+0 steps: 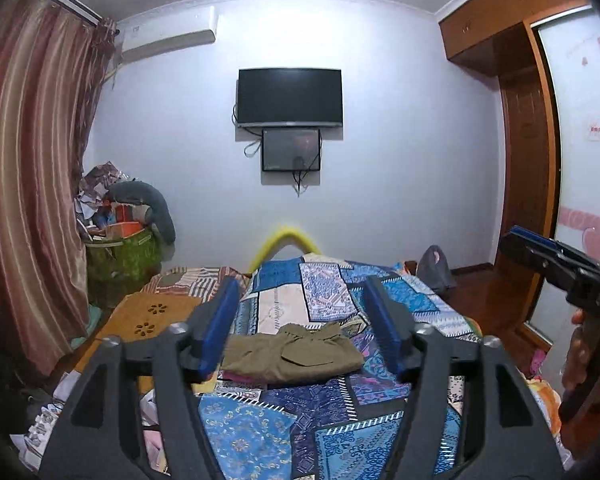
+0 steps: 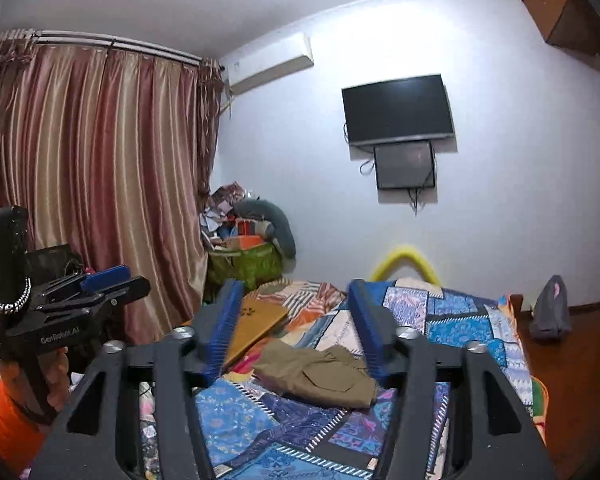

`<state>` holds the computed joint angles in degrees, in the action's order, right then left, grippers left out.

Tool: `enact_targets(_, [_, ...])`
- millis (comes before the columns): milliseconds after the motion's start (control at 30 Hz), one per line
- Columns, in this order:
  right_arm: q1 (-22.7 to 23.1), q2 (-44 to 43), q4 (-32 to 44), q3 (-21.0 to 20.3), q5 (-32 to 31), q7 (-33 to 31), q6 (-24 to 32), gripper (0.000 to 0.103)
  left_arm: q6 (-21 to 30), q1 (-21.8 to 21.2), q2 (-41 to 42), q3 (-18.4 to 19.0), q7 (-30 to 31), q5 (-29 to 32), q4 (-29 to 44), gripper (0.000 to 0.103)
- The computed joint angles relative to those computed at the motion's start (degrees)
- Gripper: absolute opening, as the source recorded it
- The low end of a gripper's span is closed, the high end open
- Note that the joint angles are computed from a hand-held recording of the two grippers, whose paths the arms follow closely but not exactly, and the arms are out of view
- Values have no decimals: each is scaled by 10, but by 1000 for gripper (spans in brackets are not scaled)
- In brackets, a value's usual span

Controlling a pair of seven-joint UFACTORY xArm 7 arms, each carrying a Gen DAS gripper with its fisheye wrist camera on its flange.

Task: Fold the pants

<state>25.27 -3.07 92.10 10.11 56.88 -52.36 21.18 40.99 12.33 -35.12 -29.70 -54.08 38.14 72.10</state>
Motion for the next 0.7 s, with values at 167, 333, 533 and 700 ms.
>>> enact_targets(167, [6,-12,-24,2,-14,13,-33,83,-7,0,-15,-6,-8,1,-9,80])
enact_targets(333, [14,-20,-39,3,-60,49,-58,94,-8,11,-29,-18,-15,3,-16,97])
enact_targets(533, [27,-31,-55,-9,-64,52,-76,103,-4,28,-46,-36,-21,0,-23,103])
enact_targets(700, [39,-42,-71,-16,-54,38,-79,103,-6,36,-50,-39,-14,-3,-27,103])
